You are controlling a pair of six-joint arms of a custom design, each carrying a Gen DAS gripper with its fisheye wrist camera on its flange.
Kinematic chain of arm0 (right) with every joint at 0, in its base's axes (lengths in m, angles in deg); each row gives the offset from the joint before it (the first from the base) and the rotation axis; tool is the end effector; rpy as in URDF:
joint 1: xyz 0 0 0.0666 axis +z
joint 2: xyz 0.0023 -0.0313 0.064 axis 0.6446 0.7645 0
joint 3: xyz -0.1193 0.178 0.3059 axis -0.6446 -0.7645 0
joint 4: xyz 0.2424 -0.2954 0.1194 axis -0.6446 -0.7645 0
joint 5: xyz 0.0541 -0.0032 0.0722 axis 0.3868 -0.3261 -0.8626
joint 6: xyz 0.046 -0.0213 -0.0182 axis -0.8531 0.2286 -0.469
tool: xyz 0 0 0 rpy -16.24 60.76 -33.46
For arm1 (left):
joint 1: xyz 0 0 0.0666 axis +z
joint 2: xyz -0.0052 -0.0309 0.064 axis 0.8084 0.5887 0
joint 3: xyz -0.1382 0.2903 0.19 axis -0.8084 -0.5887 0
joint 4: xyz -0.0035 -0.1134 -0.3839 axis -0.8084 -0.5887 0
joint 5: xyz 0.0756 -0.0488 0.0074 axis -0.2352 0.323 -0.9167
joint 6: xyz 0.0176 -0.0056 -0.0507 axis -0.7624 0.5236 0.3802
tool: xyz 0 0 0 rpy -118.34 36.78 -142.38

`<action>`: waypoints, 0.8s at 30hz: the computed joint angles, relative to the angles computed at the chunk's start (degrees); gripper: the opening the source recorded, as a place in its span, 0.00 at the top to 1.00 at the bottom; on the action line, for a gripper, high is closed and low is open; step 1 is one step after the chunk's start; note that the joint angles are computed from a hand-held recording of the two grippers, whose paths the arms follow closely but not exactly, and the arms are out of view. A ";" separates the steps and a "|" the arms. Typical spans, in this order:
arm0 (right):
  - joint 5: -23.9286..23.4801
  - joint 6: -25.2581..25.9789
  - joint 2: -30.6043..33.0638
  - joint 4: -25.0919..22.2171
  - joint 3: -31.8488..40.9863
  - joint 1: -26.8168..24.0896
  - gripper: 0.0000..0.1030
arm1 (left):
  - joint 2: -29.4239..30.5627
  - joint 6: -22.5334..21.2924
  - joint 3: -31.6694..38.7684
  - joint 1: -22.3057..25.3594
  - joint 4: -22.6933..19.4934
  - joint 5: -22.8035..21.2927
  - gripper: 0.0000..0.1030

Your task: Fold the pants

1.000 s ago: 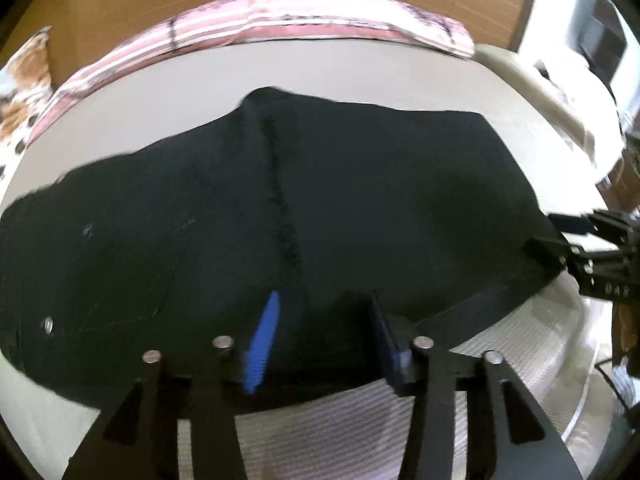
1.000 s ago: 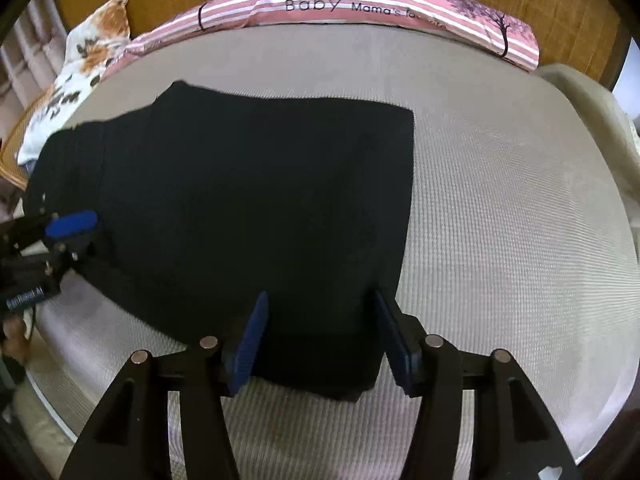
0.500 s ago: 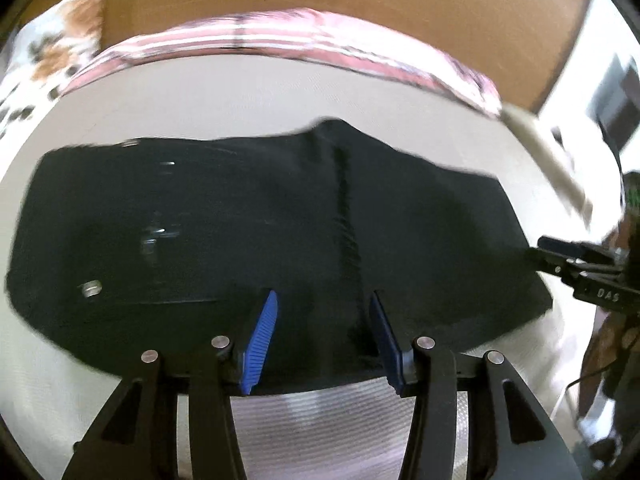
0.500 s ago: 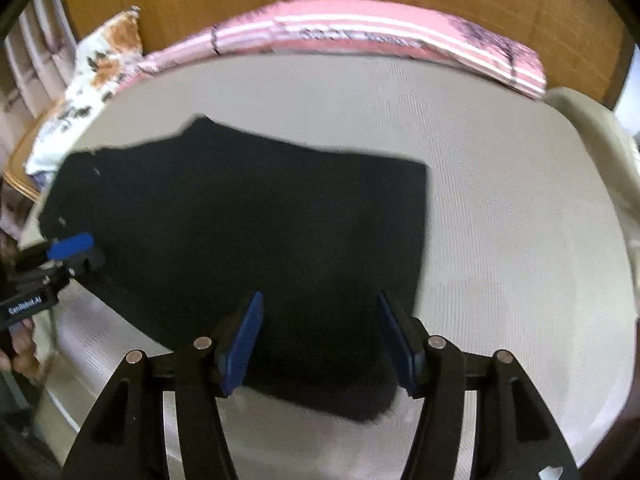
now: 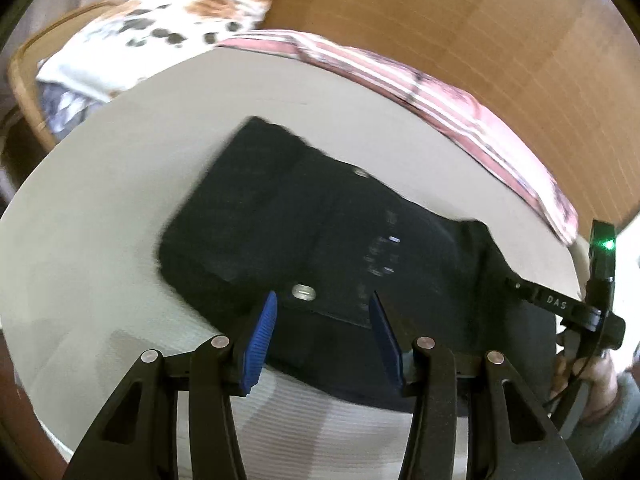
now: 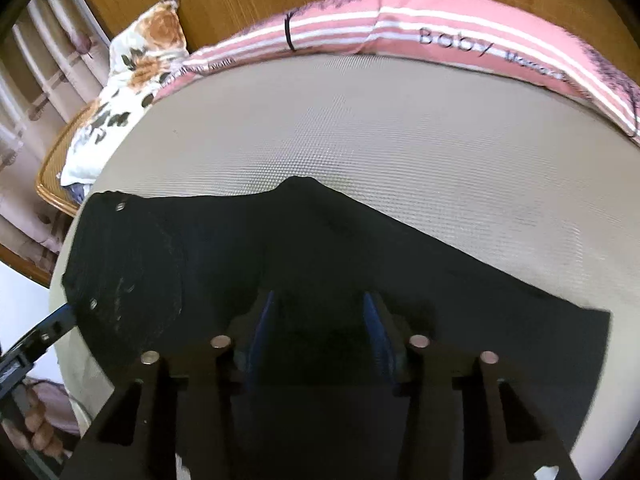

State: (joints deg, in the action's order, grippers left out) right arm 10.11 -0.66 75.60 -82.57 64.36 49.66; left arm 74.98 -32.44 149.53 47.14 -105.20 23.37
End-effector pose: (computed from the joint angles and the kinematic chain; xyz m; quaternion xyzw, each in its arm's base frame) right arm 0.6965 0.1239 0.3527 -0.0690 0.9658 0.1276 0.2150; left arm 0.5768 -0.0726 0.3803 -0.1349 0.9410 -0.1271 0.2830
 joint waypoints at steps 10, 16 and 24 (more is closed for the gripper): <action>4.17 1.88 6.20 -3.44 9.50 1.60 0.57 | -1.28 6.02 -2.47 3.70 1.35 3.25 0.52; 4.56 2.34 7.47 -4.83 11.79 2.16 0.46 | -3.75 13.21 -7.07 6.38 5.63 9.57 0.52; 2.71 0.61 5.84 -4.29 10.22 1.66 0.42 | -4.08 20.25 -10.16 8.50 9.47 15.07 0.52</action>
State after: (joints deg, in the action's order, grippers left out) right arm 12.82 -0.05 81.44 -86.86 74.58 51.32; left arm 70.90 -12.18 139.38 55.64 -95.73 38.44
